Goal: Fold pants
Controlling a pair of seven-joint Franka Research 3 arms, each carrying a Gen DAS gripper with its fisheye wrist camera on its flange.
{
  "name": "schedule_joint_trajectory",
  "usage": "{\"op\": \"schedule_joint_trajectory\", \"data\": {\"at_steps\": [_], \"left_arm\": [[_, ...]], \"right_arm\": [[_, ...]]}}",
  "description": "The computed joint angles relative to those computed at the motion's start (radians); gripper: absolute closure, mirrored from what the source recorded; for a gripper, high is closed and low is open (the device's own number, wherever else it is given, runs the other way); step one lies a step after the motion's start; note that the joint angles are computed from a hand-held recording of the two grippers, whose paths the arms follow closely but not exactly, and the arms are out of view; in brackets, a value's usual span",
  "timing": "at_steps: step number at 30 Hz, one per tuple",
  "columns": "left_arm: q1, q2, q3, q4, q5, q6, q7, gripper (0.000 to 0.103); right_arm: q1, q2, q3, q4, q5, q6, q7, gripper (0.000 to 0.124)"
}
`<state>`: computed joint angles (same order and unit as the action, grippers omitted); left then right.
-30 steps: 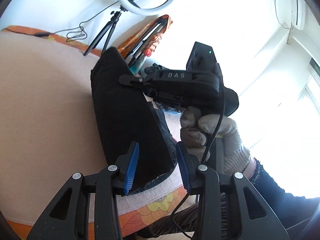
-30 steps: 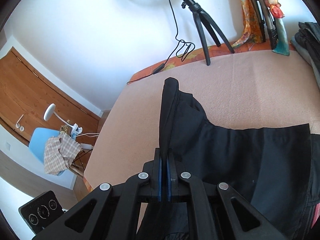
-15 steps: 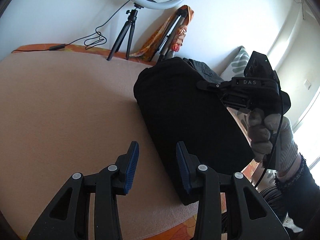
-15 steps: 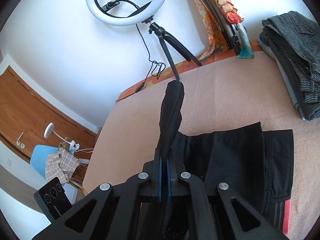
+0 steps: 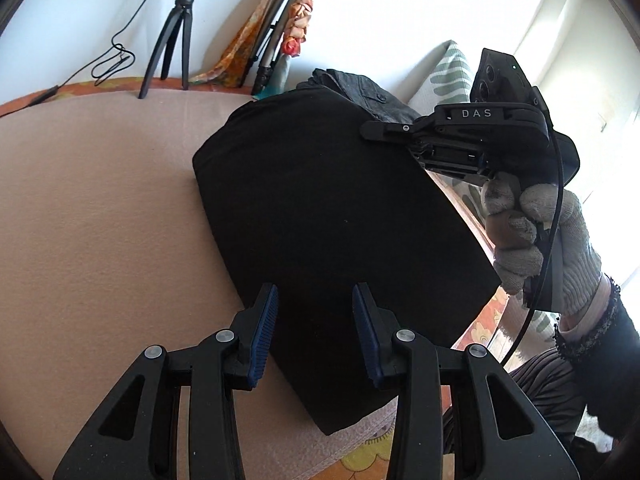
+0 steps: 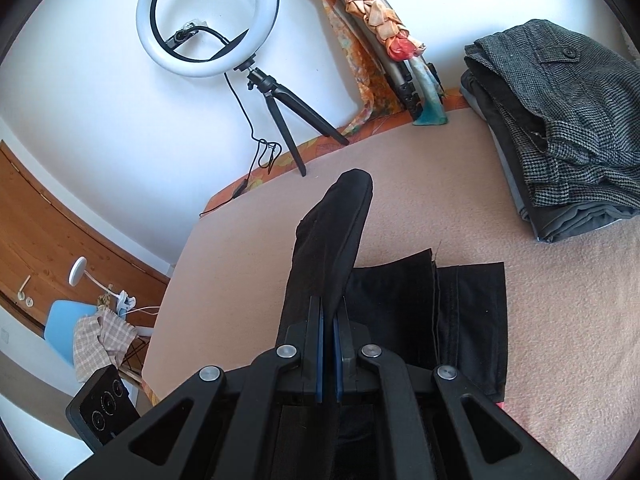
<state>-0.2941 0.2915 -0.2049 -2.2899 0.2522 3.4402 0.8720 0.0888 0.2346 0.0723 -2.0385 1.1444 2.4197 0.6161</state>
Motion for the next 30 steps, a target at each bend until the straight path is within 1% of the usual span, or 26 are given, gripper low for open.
{"op": "schedule_joint_trajectory", "data": {"at_steps": [2, 3, 8, 12, 14, 19, 22, 23, 27, 30], "left_arm": [[0.037, 0.012, -0.043, 0.015, 0.038, -0.013, -0.019, 0.066], [0.046, 0.021, -0.055, 0.027, 0.051, -0.019, -0.024, 0.066], [0.059, 0.053, -0.086, 0.079, 0.098, -0.050, -0.029, 0.066], [0.108, 0.082, -0.144, 0.113, 0.141, -0.071, -0.035, 0.066], [0.110, 0.090, -0.152, 0.124, 0.152, -0.080, -0.031, 0.066], [0.079, 0.098, -0.138, 0.150, 0.152, -0.116, -0.006, 0.066], [0.017, 0.101, -0.084, 0.149, 0.135, -0.115, 0.013, 0.066], [0.008, 0.103, -0.077, 0.148, 0.130, -0.116, 0.018, 0.066], [0.011, 0.115, -0.082, 0.144, 0.119, -0.106, 0.030, 0.066], [-0.011, 0.111, -0.064, 0.134, 0.109, -0.102, 0.038, 0.066]], "right_arm": [[-0.008, 0.006, -0.006, 0.005, 0.000, 0.000, 0.000, 0.123], [-0.011, 0.009, -0.008, 0.007, -0.001, 0.002, 0.002, 0.123], [-0.023, 0.021, -0.014, 0.010, -0.024, 0.022, 0.015, 0.123], [-0.033, 0.034, -0.017, 0.014, -0.047, 0.039, 0.030, 0.123], [-0.035, 0.044, -0.017, 0.018, -0.065, 0.050, 0.042, 0.123], [-0.035, 0.075, -0.013, 0.033, -0.128, 0.085, 0.078, 0.123], [-0.034, 0.086, -0.007, 0.037, -0.165, 0.105, 0.089, 0.123], [-0.035, 0.090, -0.005, 0.039, -0.172, 0.107, 0.094, 0.123], [-0.037, 0.103, -0.001, 0.041, -0.208, 0.123, 0.115, 0.123], [-0.033, 0.107, 0.002, 0.035, -0.238, 0.146, 0.126, 0.123]]}}
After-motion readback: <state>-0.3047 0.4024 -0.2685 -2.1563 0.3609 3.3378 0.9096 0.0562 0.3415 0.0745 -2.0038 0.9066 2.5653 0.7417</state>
